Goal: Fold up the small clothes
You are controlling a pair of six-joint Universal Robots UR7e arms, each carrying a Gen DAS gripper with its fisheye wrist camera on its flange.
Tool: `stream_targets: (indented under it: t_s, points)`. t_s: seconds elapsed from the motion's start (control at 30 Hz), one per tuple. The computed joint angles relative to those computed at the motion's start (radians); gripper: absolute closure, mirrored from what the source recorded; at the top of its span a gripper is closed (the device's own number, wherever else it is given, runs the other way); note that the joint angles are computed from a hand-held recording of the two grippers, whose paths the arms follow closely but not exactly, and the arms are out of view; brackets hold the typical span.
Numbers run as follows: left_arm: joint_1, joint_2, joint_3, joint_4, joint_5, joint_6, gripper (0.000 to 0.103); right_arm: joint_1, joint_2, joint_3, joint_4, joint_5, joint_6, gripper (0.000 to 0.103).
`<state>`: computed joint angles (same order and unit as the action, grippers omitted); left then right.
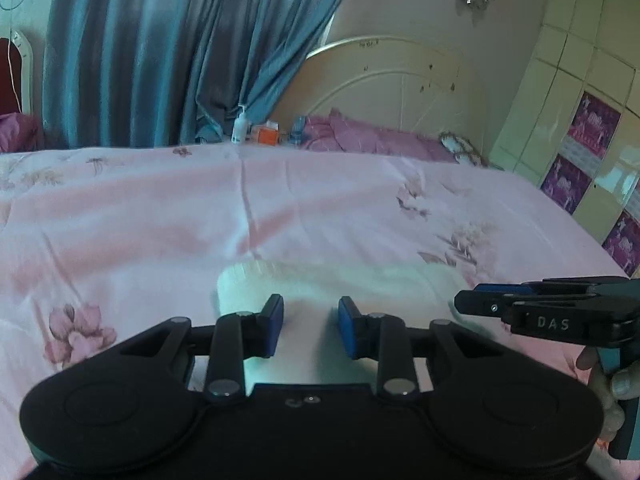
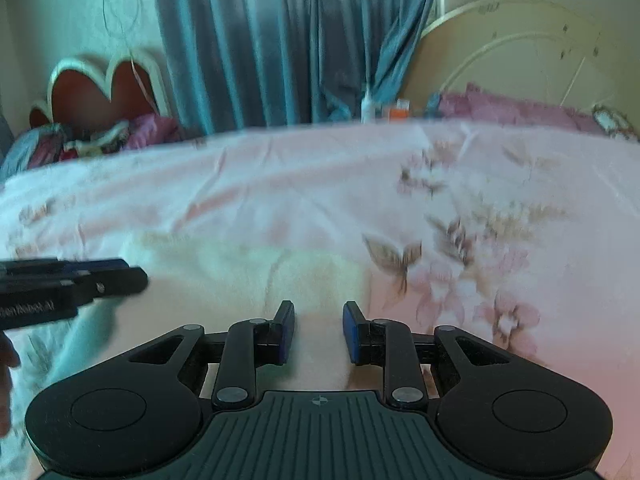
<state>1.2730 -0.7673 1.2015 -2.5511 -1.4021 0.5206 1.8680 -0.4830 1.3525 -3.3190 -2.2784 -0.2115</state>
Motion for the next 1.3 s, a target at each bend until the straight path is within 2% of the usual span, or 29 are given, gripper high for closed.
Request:
stream_targets:
  t_s: [0.13, 0.27, 0.37, 0.43, 0.5, 0.57, 0.6, 0.7, 0.77, 0.8, 0.93, 1.0, 1.03, 1.07, 1.17, 1.3]
  points:
    - [-0.002, 0.057, -0.093, 0.104, 0.051, -0.013, 0.070, -0.022, 0.011, -0.044, 0.108, -0.002, 0.050, 0.078]
    - [-0.008, 0.076, -0.131, 0.142, 0.077, -0.041, 0.069, -0.025, 0.009, -0.059, 0.142, -0.007, 0.068, 0.078]
    - [-0.016, 0.053, -0.089, 0.098, 0.086, -0.030, 0.071, -0.013, 0.002, -0.051, 0.131, -0.022, 0.083, 0.078]
    - [-0.019, 0.020, -0.050, 0.071, 0.070, -0.032, 0.067, -0.006, -0.010, -0.025, 0.085, -0.010, 0.075, 0.077]
    - [-0.024, -0.021, 0.008, 0.023, 0.076, -0.026, 0.055, 0.004, -0.027, 0.001, 0.071, -0.002, 0.089, 0.077]
    - [-0.022, -0.064, 0.063, -0.011, 0.077, -0.035, 0.049, 0.014, -0.057, 0.057, 0.025, 0.017, 0.118, 0.077]
    - [-0.022, -0.083, 0.087, -0.015, 0.085, -0.044, 0.049, 0.018, -0.068, 0.081, 0.008, 0.029, 0.123, 0.078]
    - [-0.018, -0.128, 0.148, -0.016, 0.087, -0.060, 0.050, 0.043, -0.071, 0.123, -0.006, 0.042, 0.065, 0.078]
    - [-0.022, -0.122, 0.146, 0.026, 0.120, -0.061, 0.050, 0.054, -0.049, 0.103, 0.057, 0.013, 0.026, 0.078]
    - [-0.026, -0.116, 0.148, 0.028, 0.149, -0.054, 0.048, 0.056, -0.031, 0.084, 0.086, -0.026, 0.018, 0.078]
    - [-0.034, -0.109, 0.146, 0.017, 0.176, -0.049, 0.046, 0.055, -0.022, 0.076, 0.084, -0.045, 0.035, 0.078]
    - [-0.040, -0.120, 0.156, 0.016, 0.196, -0.044, 0.046, 0.067, -0.027, 0.082, 0.067, -0.062, 0.013, 0.078]
    - [-0.044, -0.126, 0.164, 0.013, 0.203, -0.043, 0.044, 0.074, -0.033, 0.095, 0.043, -0.061, -0.005, 0.078]
    - [-0.047, -0.134, 0.173, 0.009, 0.211, -0.048, 0.038, 0.077, -0.041, 0.109, 0.025, -0.058, -0.014, 0.078]
    - [-0.047, -0.168, 0.199, 0.030, 0.176, -0.072, 0.036, 0.089, -0.064, 0.147, 0.005, -0.059, -0.023, 0.078]
    - [-0.050, -0.245, 0.277, 0.052, 0.148, -0.078, 0.036, 0.114, -0.121, 0.249, -0.015, -0.058, 0.023, 0.078]
